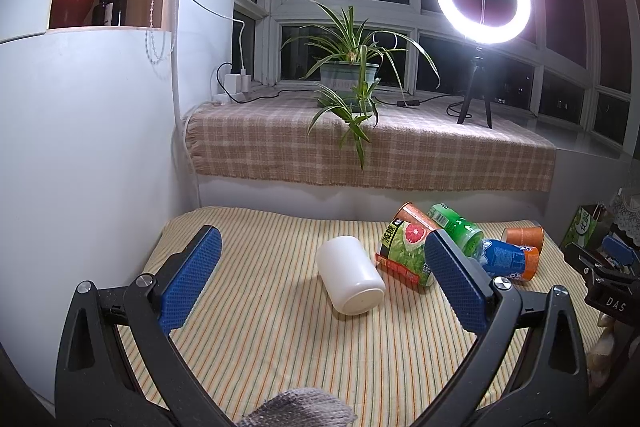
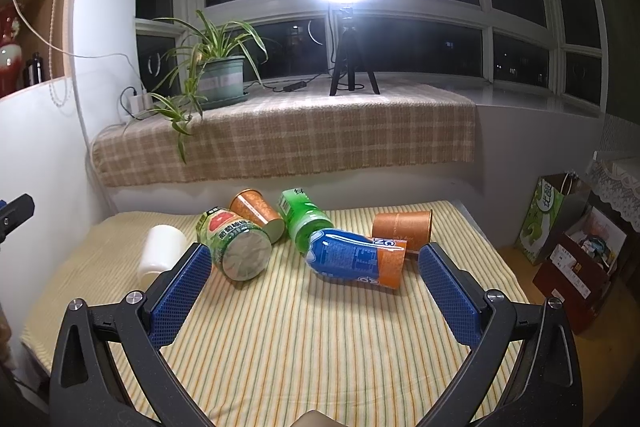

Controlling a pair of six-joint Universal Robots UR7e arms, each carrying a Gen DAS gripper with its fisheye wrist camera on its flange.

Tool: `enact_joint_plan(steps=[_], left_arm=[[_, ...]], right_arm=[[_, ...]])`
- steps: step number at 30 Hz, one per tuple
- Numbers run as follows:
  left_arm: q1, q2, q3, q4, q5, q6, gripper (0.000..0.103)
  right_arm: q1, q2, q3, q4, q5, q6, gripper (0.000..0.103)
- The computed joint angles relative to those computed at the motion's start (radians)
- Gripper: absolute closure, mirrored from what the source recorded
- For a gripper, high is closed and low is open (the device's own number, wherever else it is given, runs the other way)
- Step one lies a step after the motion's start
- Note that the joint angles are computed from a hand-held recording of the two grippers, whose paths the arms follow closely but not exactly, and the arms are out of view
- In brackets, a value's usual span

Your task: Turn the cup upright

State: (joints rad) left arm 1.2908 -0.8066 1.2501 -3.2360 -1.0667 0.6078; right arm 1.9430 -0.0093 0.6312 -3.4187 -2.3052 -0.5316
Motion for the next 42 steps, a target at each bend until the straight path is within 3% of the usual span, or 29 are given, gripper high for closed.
enact_joint_plan(steps=[42], left_arm=[[0.001, -0.004, -0.001, 0.002, -0.001, 0.0, 0.0]], right_arm=[[-0.004, -0.005, 0.015, 0.024, 0.007, 0.035, 0.0]])
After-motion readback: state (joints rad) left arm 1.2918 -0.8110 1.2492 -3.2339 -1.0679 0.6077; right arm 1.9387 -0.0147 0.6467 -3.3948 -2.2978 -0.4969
